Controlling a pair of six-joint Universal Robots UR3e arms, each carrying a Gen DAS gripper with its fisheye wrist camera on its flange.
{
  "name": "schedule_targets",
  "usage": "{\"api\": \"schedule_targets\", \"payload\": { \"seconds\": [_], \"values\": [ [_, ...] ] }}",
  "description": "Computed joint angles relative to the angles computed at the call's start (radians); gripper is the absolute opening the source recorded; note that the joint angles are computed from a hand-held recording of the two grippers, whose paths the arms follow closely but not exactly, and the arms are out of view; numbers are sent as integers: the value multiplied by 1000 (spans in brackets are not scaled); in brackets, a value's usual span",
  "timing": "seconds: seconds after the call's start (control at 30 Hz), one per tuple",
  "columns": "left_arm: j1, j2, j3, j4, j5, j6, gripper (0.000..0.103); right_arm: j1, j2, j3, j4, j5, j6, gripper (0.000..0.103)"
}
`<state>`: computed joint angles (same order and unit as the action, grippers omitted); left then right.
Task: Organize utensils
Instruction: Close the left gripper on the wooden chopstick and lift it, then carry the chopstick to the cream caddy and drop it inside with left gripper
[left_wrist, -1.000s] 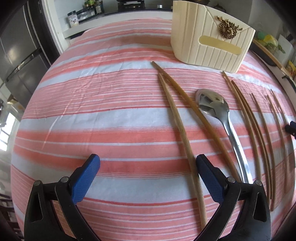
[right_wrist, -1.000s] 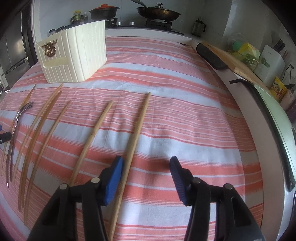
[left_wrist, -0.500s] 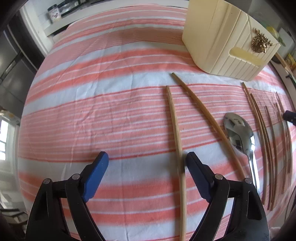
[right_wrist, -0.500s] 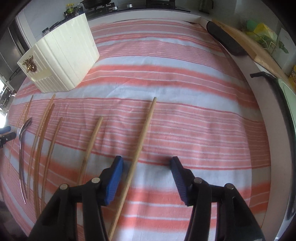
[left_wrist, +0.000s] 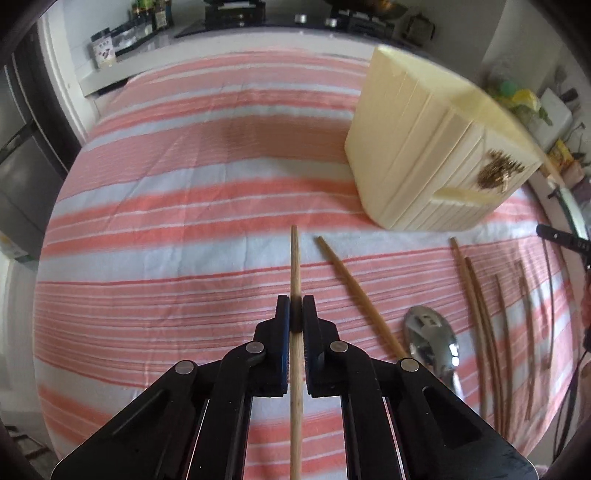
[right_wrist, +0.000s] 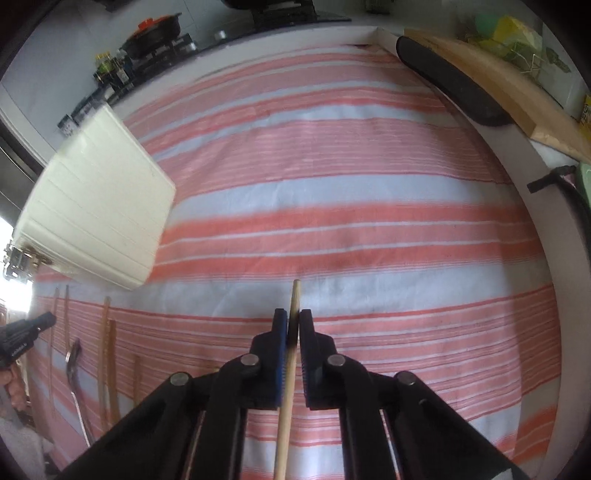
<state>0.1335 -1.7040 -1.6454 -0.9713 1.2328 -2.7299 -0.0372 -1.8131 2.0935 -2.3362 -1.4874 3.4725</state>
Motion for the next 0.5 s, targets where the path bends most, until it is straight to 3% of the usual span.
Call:
{"api": "schedule_targets", "payload": {
  "seconds": [0.23,0.4,0.47,0.5],
  "values": [
    [239,360,-34,-219,-368,159,5,155,-248,-96,46,-58,31,6],
    [408,481,108,-512,-604,287,5,386,-180,-313,47,-273,110,6],
    [444,460,219,-605,-686,300,5,452,-120,-416,35,-353,110,6],
    [434,414,295,-596,-712,259,5,474,-77,-485,29,-385,100,6]
  ]
}}
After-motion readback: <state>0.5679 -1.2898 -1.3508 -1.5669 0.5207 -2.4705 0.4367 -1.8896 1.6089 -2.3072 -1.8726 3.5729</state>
